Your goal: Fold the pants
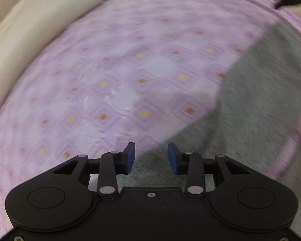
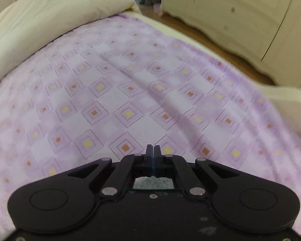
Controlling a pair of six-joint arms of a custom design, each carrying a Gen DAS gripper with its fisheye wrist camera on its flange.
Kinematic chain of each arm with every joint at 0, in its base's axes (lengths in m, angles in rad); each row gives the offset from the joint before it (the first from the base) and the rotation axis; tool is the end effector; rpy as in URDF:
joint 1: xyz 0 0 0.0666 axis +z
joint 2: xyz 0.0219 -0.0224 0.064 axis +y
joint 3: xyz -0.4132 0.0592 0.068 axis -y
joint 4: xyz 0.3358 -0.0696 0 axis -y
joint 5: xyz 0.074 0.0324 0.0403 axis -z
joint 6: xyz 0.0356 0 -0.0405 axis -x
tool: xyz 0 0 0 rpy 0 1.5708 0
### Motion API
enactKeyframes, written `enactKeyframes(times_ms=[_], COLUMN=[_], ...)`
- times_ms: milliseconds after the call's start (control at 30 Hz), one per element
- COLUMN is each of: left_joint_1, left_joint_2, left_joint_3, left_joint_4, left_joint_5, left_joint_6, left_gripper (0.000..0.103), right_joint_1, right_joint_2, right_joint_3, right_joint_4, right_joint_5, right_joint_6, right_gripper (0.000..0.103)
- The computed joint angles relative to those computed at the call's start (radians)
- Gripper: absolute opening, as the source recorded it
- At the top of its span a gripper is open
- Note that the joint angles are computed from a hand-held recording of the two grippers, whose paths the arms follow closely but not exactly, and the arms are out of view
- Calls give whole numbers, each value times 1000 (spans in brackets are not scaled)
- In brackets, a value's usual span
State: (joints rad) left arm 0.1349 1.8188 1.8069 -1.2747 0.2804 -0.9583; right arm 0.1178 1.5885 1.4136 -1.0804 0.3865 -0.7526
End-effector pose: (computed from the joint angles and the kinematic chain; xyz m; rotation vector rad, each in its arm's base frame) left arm 0.5515 0.0645 0.4065 1.1523 2.5001 -0.1272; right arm 0.4593 0.0404 0.3823 0.9160 2.5209 -0.2959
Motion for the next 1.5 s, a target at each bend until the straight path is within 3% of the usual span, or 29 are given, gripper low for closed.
enactKeyframes(times_ms=[67, 133, 200, 300, 367, 400, 433, 467, 500, 567, 633, 700, 733, 767, 800, 867, 933, 1067, 1133, 1333, 1433, 1500], left_joint_1=[3, -2, -6, -13, -7, 0, 5, 4, -1, -8, -4, 18, 19, 11, -2, -28, -45, -17, -9, -62, -86, -97], left_joint_2=[16, 33, 49, 55, 78, 87, 103, 101, 82, 20, 4, 68, 103, 110, 89, 22, -24, -46, -65, -120, -169, -197], left_joint_3=[26, 26, 25, 26, 56, 73, 107, 114, 93, 4, -11, 105, 157, 158, 110, -29, -109, -77, -61, -36, -98, -129], left_joint_4=[-58, -72, -73, -27, -61, -94, -161, -187, -163, -34, 74, 23, -26, -31, 9, 150, 248, 204, 183, 47, 46, 58], left_joint_5=[-9, -65, -91, -102, -71, -42, -11, -1, -15, -37, -51, -23, -26, -53, -92, -161, -208, -167, -162, -286, -333, -359], left_joint_6=[-98, -173, -201, -139, -97, -95, -98, -72, -43, -32, 74, 272, 306, 277, 215, 110, 91, 250, 337, 631, 683, 678], left_gripper=[48, 54, 59, 81, 76, 60, 17, 5, 4, 4, 4, 4, 4, 5, 5, 8, 15, 21, 30, 32, 32, 32], right_joint_1=[-15, -14, 21, 65, 78, 83, 86, 96, 102, 110, 106, 104, 105, 106, 102, 94, 79, 19, -28, -132, -153, -165], right_joint_2=[-22, -30, -22, -21, -30, -32, -31, -36, -35, -42, -50, -70, -87, -104, -117, -150, -186, -255, -281, -270, -217, -155], right_joint_3=[-16, -19, -4, 2, -7, -10, -14, -13, -12, -19, -31, -46, -59, -74, -91, -133, -175, -264, -302, -328, -307, -281], right_joint_4=[42, 54, 22, 0, 6, 10, 14, 3, -6, -11, -13, -17, -16, -15, -11, -3, -4, -16, 3, 107, 142, 117], right_joint_5=[-91, -168, -170, -189, -216, -232, -243, -240, -232, -230, -230, -222, -217, -213, -210, -200, -195, -199, -230, -336, -367, -390], right_joint_6=[31, 132, 216, 266, 253, 250, 252, 250, 251, 241, 223, 199, 180, 159, 141, 103, 89, 121, 159, 328, 417, 451], right_gripper=[19, 34, 33, 33, 33, 33, 33, 33, 33, 33, 33, 33, 33, 34, 36, 39, 44, 47, 47, 47, 49, 51])
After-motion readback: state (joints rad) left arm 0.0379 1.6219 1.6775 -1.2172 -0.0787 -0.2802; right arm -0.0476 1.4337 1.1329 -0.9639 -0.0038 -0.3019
